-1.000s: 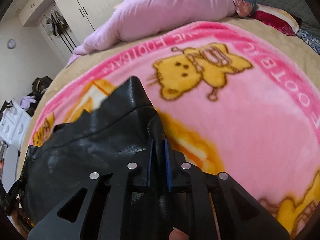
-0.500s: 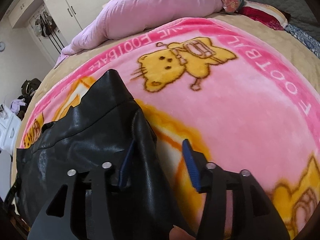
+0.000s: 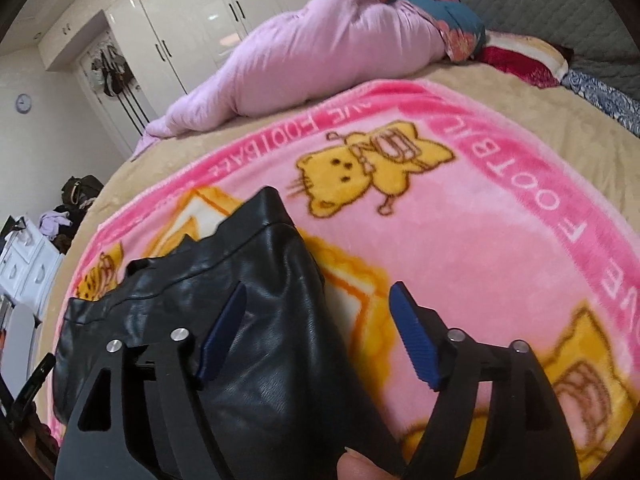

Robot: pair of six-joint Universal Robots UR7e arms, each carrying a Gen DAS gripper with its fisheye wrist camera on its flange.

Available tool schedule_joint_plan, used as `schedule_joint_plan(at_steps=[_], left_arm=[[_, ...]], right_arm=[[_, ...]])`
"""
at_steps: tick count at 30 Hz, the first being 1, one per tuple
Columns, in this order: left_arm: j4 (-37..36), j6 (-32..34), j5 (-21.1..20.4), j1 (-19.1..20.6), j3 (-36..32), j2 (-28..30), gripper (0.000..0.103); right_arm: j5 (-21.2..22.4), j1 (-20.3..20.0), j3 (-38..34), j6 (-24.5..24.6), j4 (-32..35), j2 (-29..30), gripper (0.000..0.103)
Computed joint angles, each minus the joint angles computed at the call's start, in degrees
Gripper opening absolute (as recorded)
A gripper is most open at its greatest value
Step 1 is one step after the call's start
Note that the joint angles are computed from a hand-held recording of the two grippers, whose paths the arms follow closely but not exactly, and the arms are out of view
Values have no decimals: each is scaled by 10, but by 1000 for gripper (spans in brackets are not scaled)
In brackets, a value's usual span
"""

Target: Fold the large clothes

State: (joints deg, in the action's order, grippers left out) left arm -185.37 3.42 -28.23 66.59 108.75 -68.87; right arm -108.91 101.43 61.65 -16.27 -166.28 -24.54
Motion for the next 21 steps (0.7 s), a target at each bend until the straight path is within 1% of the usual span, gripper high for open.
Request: schedule_joint_plan(at_steps=[1,3,6,8,10,11,12,13,14,15,17,21], left_arm=[[0,1,2,-3,1,-1,57],[1,4,8,-10,3,-1,63],[-5,13,18,-23,8,-4,68],[-6,13,21,-29,13,-7,73],[0,9,22,-38,21,-12,74],[3,7,23,-41,24,-13,74],[10,3,24,-44,28,-15,74],[16,0,24,-48,32,-16,74],[25,-6,22,-51,37,-17,74],[34,-11,19,-54,42,-18,74],[47,-19,16,-60,49,-17,74],[79,-38,7,-65,59,-12,74]], right_arm=[[13,0,15,-2,-11,-9,74],[28,0,32,-4,-22,-20,78],[56,2,62,-17,-48,-39,80],[66,5,80,-31,-61,-49,80],[71,10,101,-52,-73,-58,80],[70,12,110,-63,-76,-61,77],[67,15,118,-75,-79,-63,68],[64,18,124,-85,-83,-63,64],[58,22,132,-99,-89,-64,57],[56,24,137,-103,-89,-65,50],[63,24,147,-105,-78,-69,45],[41,23,158,-95,-58,-71,44]])
